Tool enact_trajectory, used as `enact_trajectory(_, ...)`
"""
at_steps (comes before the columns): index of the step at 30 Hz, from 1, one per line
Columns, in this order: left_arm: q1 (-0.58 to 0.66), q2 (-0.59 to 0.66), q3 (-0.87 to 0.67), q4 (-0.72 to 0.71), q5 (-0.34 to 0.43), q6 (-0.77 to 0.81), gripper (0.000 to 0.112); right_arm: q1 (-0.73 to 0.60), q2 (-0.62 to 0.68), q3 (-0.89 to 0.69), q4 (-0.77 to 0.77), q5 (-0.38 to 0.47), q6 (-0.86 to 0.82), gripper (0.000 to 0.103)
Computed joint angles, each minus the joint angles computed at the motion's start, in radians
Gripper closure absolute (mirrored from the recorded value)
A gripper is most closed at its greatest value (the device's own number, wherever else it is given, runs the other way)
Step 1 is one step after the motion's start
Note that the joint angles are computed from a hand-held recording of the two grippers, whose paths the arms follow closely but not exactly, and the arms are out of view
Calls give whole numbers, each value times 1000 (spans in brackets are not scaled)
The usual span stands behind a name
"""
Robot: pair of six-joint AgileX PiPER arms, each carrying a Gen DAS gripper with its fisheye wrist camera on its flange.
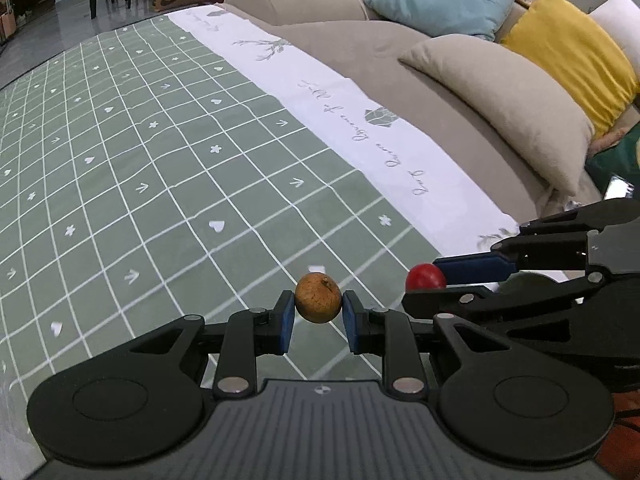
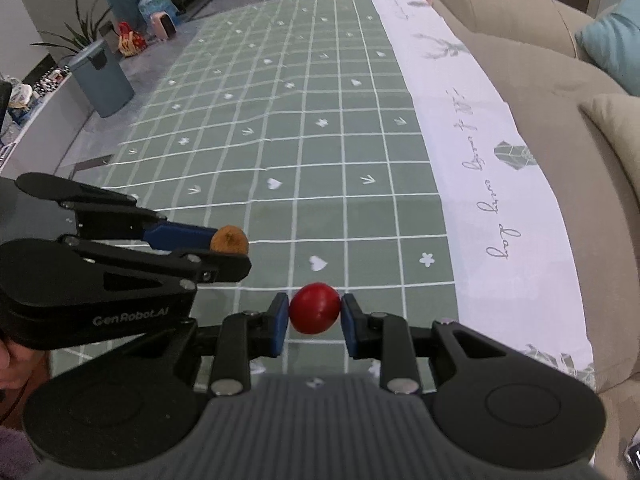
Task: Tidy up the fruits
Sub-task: 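Grasp the brown fruit with the left tool while the right tool grasps the cherry tomato, then carry brown fruit and cherry tomato over the colander and release both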
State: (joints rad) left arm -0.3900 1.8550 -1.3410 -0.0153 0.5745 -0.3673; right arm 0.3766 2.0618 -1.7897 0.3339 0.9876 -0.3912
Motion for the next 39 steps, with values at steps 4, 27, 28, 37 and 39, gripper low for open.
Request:
enact_trajectory(4, -49, -73, 52, 38, -2, -55, 84, -4, -125, 153, 22, -52, -31, 79)
enact_trajectory(27, -318, -143, 124, 23, -43, -197, 84, -300, -575, 723, 114, -52, -296, 79)
enact_trajectory(28, -324, -134, 116, 21, -43, -192, 84, -309, -576, 732, 117, -50, -306, 79)
enact_trajectory(37, -339, -27, 28, -124, 26, -20, 84, -283, -520, 729, 92, -17, -358, 79)
enact_trajectory(39, -333, 2, -5, -156, 63, 12, 84, -284, -500, 722, 93, 1, -366, 79)
